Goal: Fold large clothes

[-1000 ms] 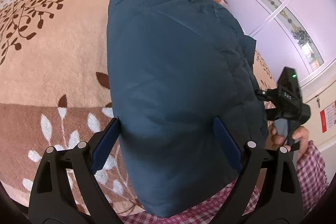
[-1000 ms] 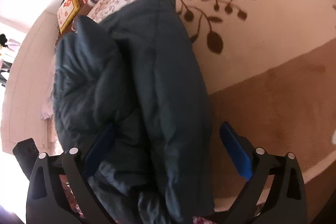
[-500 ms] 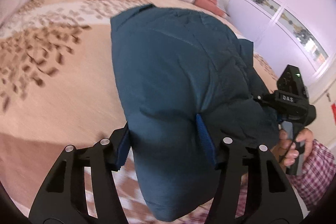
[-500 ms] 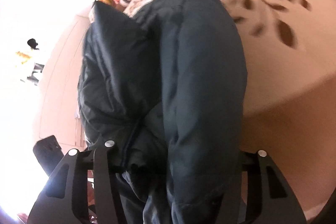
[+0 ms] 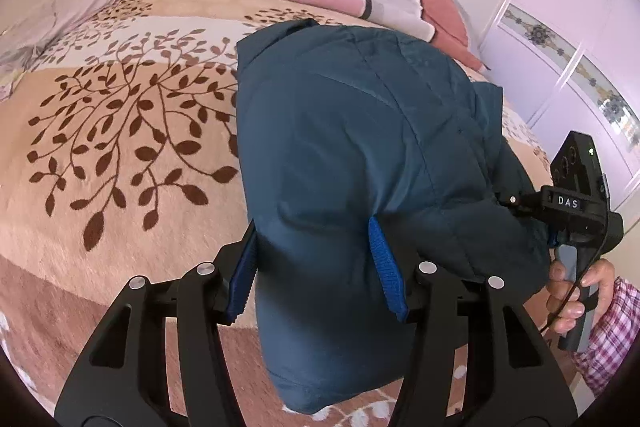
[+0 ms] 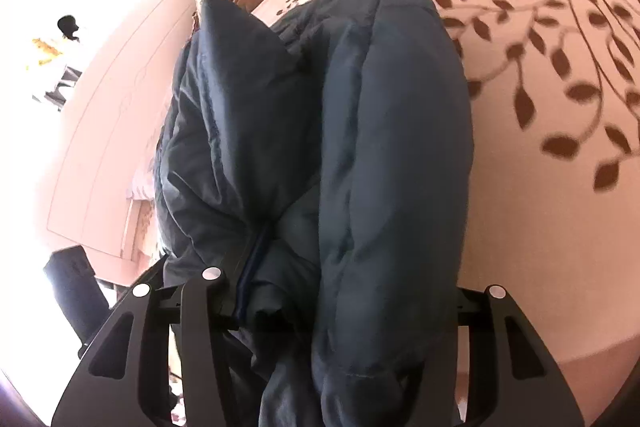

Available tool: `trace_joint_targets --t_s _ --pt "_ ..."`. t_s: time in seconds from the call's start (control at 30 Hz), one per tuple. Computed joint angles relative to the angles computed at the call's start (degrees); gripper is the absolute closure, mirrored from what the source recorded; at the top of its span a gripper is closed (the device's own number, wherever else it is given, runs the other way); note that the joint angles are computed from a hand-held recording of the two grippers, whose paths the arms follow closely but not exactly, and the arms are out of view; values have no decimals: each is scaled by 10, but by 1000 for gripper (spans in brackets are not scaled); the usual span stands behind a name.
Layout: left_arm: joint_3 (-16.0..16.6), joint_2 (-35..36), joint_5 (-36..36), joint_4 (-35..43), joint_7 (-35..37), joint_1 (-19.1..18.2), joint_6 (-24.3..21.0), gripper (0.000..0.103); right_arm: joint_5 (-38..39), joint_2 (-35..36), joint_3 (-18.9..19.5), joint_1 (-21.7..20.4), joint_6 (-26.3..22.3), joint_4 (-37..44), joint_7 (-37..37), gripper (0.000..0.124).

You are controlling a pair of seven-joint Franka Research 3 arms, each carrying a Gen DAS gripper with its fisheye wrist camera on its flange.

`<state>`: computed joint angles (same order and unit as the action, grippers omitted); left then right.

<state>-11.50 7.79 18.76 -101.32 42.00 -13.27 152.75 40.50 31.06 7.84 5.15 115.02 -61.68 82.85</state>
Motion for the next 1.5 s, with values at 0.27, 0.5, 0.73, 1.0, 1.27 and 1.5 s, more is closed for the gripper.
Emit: trace_joint_targets --t_s 0.27,0.5,0.73,1.0,1.27,1.5 --pt "1 3 28 15 -24 -11 -26 45 2 32 -10 -9 -19 29 44 59" --pt "-1 -11 61 24 -59 -22 -81 41 -47 24 -16 0 -22 49 92 53" --pt "-11 -37 92 13 -103 -32 -115 41 -77 -73 -30 9 27 -64 65 53" --pt "-26 -60 123 8 -144 -44 -159 41 -148 -194 -49 48 129 -203 21 52" --pt "-40 -78 135 0 -170 -56 -196 41 -229 -310 -44 84 198 -353 -7 52" --pt "-51 -89 135 -9 -188 -66 -222 41 -253 -374 -35 101 226 -443 -16 52"
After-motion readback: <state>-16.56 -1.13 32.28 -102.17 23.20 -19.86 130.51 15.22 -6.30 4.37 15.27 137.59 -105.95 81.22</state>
